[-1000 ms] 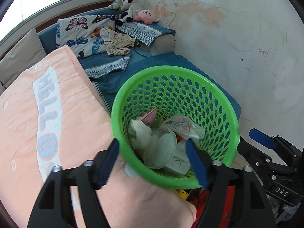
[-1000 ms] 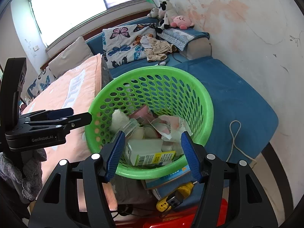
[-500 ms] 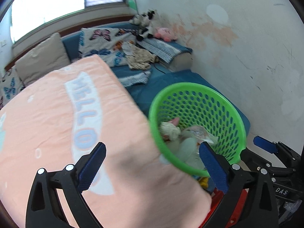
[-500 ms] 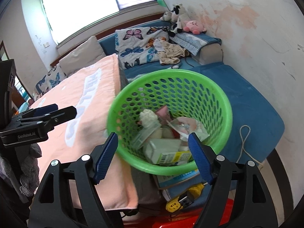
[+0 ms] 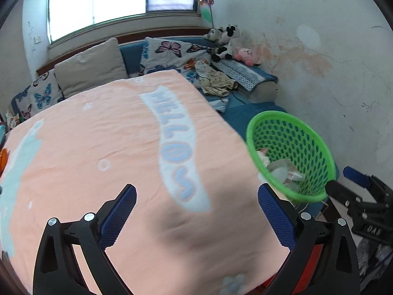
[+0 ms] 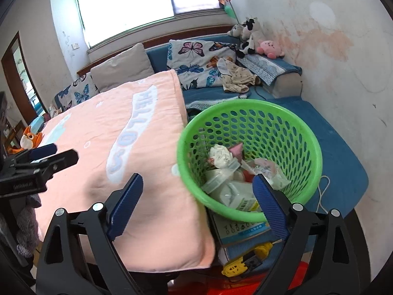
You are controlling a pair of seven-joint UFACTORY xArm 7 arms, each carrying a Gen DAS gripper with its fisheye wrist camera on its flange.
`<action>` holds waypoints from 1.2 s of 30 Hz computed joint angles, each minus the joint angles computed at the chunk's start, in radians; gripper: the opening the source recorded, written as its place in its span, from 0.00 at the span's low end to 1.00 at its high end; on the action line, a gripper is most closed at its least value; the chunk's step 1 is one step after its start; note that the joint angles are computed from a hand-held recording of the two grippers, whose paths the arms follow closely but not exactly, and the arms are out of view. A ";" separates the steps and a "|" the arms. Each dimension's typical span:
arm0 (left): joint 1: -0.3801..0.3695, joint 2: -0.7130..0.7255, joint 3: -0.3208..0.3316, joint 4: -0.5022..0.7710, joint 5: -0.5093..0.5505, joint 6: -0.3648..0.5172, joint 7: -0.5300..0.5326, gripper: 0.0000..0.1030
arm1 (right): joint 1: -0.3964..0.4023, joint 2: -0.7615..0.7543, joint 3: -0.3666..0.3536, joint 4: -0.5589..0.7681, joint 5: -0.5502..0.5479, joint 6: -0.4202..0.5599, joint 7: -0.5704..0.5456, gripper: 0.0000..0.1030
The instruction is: Collect trash
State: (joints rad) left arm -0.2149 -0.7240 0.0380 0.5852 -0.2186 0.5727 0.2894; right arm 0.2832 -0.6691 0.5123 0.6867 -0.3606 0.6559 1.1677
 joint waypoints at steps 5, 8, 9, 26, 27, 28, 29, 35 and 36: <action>0.046 -0.071 0.020 -0.038 0.029 0.021 0.007 0.93 | -0.018 0.044 0.041 0.046 -0.026 0.009 0.038 0.90; 0.064 -0.114 0.045 -0.056 0.033 0.036 0.019 0.93 | -0.019 0.053 0.053 0.062 -0.042 0.013 0.066 0.90; 0.076 -0.127 0.050 -0.060 0.037 0.044 0.020 0.93 | -0.018 0.051 0.057 0.062 -0.048 0.015 0.076 0.91; 0.170 -0.252 0.097 -0.123 0.058 0.074 0.043 0.93 | 0.019 0.142 0.101 0.157 -0.138 0.029 0.152 0.93; 0.173 -0.255 0.095 -0.123 0.059 0.074 0.042 0.93 | 0.020 0.148 0.104 0.164 -0.145 0.035 0.154 0.94; 0.176 -0.260 0.095 -0.125 0.060 0.072 0.043 0.93 | 0.025 0.150 0.102 0.166 -0.149 0.038 0.155 0.94; 0.178 -0.262 0.096 -0.125 0.060 0.074 0.043 0.93 | 0.028 0.153 0.104 0.169 -0.155 0.041 0.158 0.94; 0.188 -0.276 0.093 -0.133 0.064 0.079 0.038 0.93 | 0.045 0.180 0.113 0.193 -0.194 0.062 0.159 0.96; 0.191 -0.276 0.091 -0.134 0.066 0.082 0.034 0.93 | 0.045 0.189 0.118 0.203 -0.204 0.071 0.159 0.96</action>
